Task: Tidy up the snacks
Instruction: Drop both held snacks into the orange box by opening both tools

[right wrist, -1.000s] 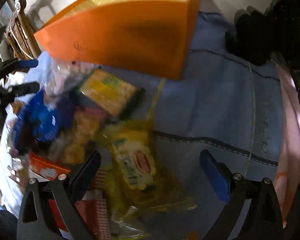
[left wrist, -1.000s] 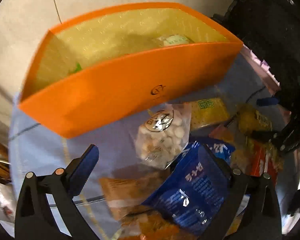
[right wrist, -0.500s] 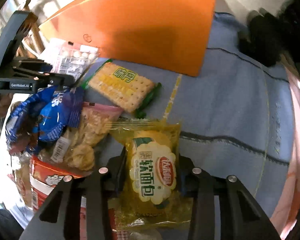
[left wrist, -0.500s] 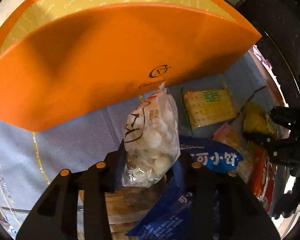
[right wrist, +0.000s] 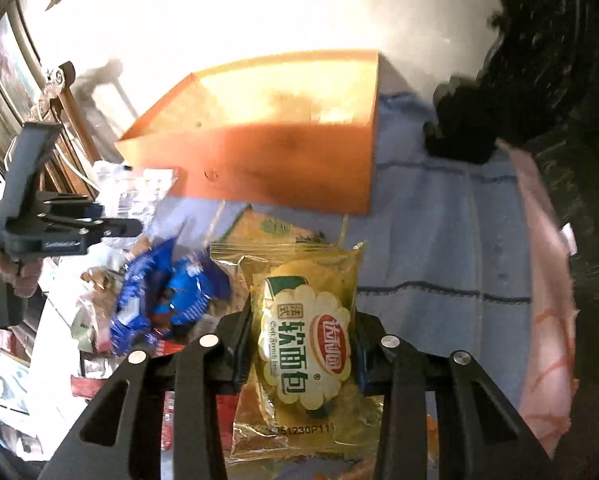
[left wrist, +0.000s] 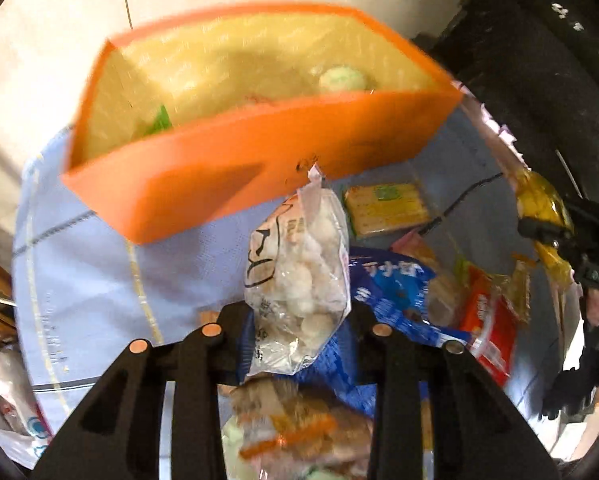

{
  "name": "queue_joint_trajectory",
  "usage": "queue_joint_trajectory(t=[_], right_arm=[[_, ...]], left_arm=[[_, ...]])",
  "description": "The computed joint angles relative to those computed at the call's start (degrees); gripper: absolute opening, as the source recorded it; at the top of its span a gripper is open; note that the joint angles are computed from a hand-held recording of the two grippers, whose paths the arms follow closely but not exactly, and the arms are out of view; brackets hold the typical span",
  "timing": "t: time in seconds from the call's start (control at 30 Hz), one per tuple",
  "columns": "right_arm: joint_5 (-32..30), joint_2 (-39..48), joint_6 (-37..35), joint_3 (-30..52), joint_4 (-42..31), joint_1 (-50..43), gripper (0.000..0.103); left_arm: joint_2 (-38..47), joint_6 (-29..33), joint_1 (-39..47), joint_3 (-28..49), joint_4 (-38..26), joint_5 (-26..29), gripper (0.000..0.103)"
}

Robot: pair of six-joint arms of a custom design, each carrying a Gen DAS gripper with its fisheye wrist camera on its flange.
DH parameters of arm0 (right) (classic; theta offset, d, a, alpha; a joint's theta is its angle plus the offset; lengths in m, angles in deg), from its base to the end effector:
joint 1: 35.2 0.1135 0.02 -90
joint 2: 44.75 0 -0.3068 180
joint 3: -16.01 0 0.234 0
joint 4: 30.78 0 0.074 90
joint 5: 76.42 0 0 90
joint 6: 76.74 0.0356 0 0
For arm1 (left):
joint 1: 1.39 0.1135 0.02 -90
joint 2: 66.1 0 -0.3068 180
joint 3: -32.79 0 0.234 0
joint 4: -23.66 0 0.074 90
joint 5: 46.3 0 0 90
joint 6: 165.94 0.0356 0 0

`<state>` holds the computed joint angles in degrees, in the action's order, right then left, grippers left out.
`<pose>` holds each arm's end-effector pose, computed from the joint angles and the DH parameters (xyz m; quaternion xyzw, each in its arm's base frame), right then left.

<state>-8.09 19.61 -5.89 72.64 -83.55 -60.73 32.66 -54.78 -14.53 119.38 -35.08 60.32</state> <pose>0.1607 -0.0622 0.2654 0.0051 0.9510 0.0731 0.3004 0.3198 -0.0851 0.2652 0.3106 0.9253 -0.1307 0.1736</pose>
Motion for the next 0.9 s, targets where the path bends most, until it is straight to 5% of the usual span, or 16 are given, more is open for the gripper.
queue_joint_trajectory(t=[0.13,0.27,0.4,0.5,0.7,0.9], right_arm=[[-3.17,1.06,5.9,9.62,-4.43,1.92,0.038],[3.07,7.1,20.0,21.19,-2.0,7.83,0.038],[8.19,18.75,24.12,33.21,-2.96,13.31,0.038],[10.71,26.04,26.23,39.89,-4.4,15.75,0.038],[13.31,31.24,26.21,42.72,-6.16,17.86,0.038],[14.54,34.91,25.37,44.81,-5.91,17.96,0.039]], left_arm=[[-2.72,-2.08,1.98,7.33,-5.79,0.91,0.033],[0.76,-11.76,3.19,20.08,-10.46,-1.11,0.033],[8.79,-17.56,0.82,35.04,-14.67,-10.0,0.033],[12.88,-18.93,-0.93,42.65,-17.91,-11.56,0.033],[18.79,-20.5,-1.88,48.25,-19.52,-13.28,0.033],[19.16,-20.47,-1.28,43.43,-15.18,-12.79,0.039]])
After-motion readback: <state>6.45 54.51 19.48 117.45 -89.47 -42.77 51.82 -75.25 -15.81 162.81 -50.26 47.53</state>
